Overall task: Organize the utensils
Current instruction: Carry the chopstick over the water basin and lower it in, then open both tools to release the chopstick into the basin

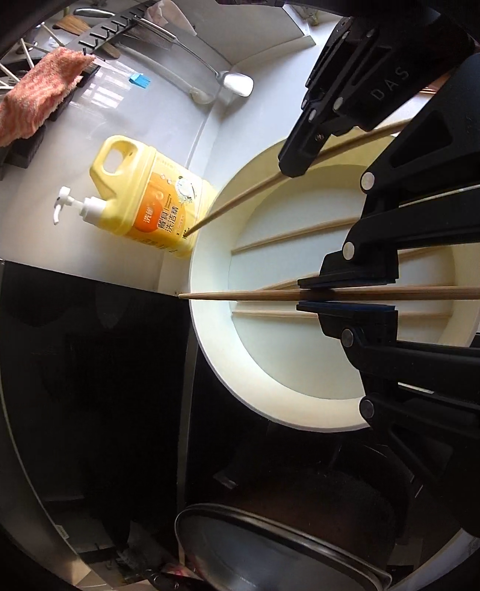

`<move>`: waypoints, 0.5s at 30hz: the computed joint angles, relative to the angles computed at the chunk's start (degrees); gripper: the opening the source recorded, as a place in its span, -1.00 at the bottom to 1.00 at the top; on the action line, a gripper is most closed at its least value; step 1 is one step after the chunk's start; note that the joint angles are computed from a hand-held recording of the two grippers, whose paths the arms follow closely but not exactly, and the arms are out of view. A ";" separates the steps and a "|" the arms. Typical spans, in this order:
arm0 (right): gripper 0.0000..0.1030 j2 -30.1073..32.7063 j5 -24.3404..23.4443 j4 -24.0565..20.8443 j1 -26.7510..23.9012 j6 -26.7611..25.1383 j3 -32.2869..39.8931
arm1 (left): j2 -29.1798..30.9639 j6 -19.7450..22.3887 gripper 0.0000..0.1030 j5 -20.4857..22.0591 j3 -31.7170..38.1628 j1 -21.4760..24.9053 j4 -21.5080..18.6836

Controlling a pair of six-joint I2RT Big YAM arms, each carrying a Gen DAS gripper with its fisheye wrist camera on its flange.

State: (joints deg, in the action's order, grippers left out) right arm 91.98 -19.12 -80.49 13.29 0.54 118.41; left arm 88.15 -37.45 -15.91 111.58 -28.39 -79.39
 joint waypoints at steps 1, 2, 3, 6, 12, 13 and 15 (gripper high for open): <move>-0.88 0.52 0.36 -0.41 0.44 0.25 0.07 | 0.07 0.31 -0.86 0.84 -0.60 0.31 0.38; -0.88 1.10 0.83 -0.92 0.86 0.49 0.27 | 0.16 0.71 -0.86 1.47 -1.05 0.72 0.43; -0.88 1.59 1.14 -1.37 1.16 0.84 0.42 | 0.31 1.06 -0.86 2.28 -1.42 1.19 0.46; -0.88 3.71 1.75 -3.56 1.74 1.67 2.24 | 0.47 2.27 -0.86 4.76 -2.68 2.29 0.96; -0.88 6.34 2.35 -6.92 2.26 3.01 4.11 | 1.24 2.93 -0.85 8.94 -4.28 3.40 1.25; -0.88 6.63 2.42 -7.49 2.27 3.20 4.23 | 1.27 3.01 -0.85 9.39 -4.50 3.55 1.19; -0.88 7.14 2.22 -8.37 2.19 3.91 4.31 | 1.73 3.05 -0.85 9.66 -4.44 3.69 0.71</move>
State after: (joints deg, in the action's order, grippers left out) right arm 99.12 -16.89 -88.86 15.47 4.45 122.71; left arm 89.88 -34.40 -6.25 107.14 -24.70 -78.68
